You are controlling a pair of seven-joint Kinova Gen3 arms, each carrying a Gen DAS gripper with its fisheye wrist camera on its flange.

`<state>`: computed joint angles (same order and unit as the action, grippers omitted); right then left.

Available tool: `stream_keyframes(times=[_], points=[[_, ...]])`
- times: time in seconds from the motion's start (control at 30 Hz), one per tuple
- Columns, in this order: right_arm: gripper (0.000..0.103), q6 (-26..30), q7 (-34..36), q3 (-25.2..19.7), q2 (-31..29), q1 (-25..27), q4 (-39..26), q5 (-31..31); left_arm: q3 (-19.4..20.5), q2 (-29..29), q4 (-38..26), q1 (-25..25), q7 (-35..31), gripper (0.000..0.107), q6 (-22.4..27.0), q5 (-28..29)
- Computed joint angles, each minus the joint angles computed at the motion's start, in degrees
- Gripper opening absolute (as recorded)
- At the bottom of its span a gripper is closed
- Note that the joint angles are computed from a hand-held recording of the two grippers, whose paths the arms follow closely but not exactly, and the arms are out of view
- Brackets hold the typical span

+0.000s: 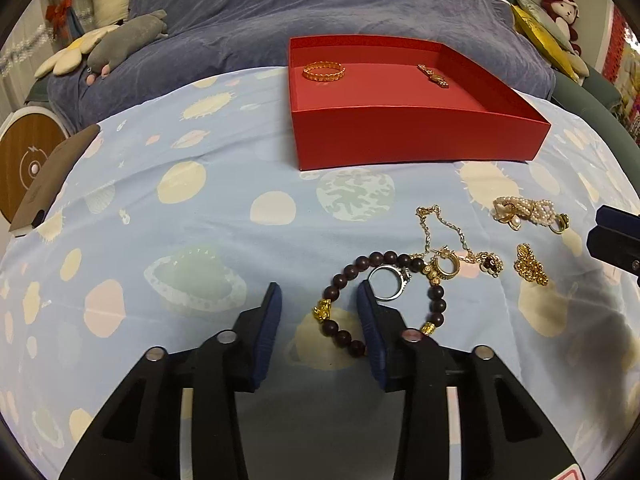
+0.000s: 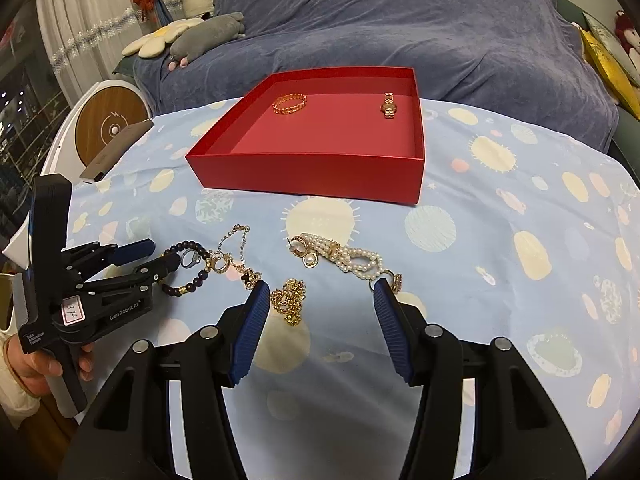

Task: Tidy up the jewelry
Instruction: 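Grasp the black bead bracelet with the left tool while the right tool grasps the pearl strand, then lower the bead bracelet and pearl strand into the red box and open both tools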

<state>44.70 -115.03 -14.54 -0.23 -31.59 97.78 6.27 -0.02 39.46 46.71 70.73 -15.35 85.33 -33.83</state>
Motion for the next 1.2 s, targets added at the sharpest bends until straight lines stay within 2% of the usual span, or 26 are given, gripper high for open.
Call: stream_keyframes(times=[0.07, 0.13, 0.27, 0.53, 0.63, 0.83, 0.93, 1.07, 1.2], points=[[0.052, 0.0, 0.5, 0.3, 0.7, 0.2, -0.5, -0.8, 0.3, -0.1, -0.1, -0.2, -0.7, 0.006, -0.7, 0.2], [0.052, 0.1, 0.9, 0.6, 1.5, 0.3, -0.9, -0.9, 0.8, -1.5, 1.9, -0.8, -0.1, 0.005, -3.4, 1.2], [0.052, 0.5, 2.5, 1.2, 3.1, 0.5, -2.0, -1.4, 1.4, -2.9, 3.6, -1.1, 0.7, 0.005, -5.9, 1.7], [0.052, -1.0, 6.7, 2.0, 6.3, 0.6, -3.1, -2.4, 2.2, -8.5, 9.1, -0.7, 5.4, 0.005, -13.1, -0.7], [0.050, -1.0, 7.1, 2.2, 7.6, -0.4, -3.8, -0.8, 3.0, -10.5, 11.7, -1.2, 7.3, 0.005, -16.5, -1.4], [0.046, -0.8, 9.6, 2.7, 9.7, -0.9, -5.3, -0.6, 4.3, -12.0, 13.5, -2.5, 9.0, 0.005, -19.3, -2.2], [0.039, -0.4, 11.9, 2.8, 10.3, -0.1, -5.9, -2.8, 4.6, -12.1, 13.4, -2.8, 9.0, 0.005, -19.4, -2.5], [0.020, 0.9, 13.7, 2.7, 10.3, 0.3, -6.4, -4.8, 4.8, -11.9, 13.0, -3.1, 8.9, 0.005, -18.8, -2.2], [0.016, 1.1, 13.7, 2.7, 9.1, 0.0, -5.9, -5.2, 4.6, -11.9, 12.7, -2.8, 9.1, 0.005, -17.9, -2.6]])
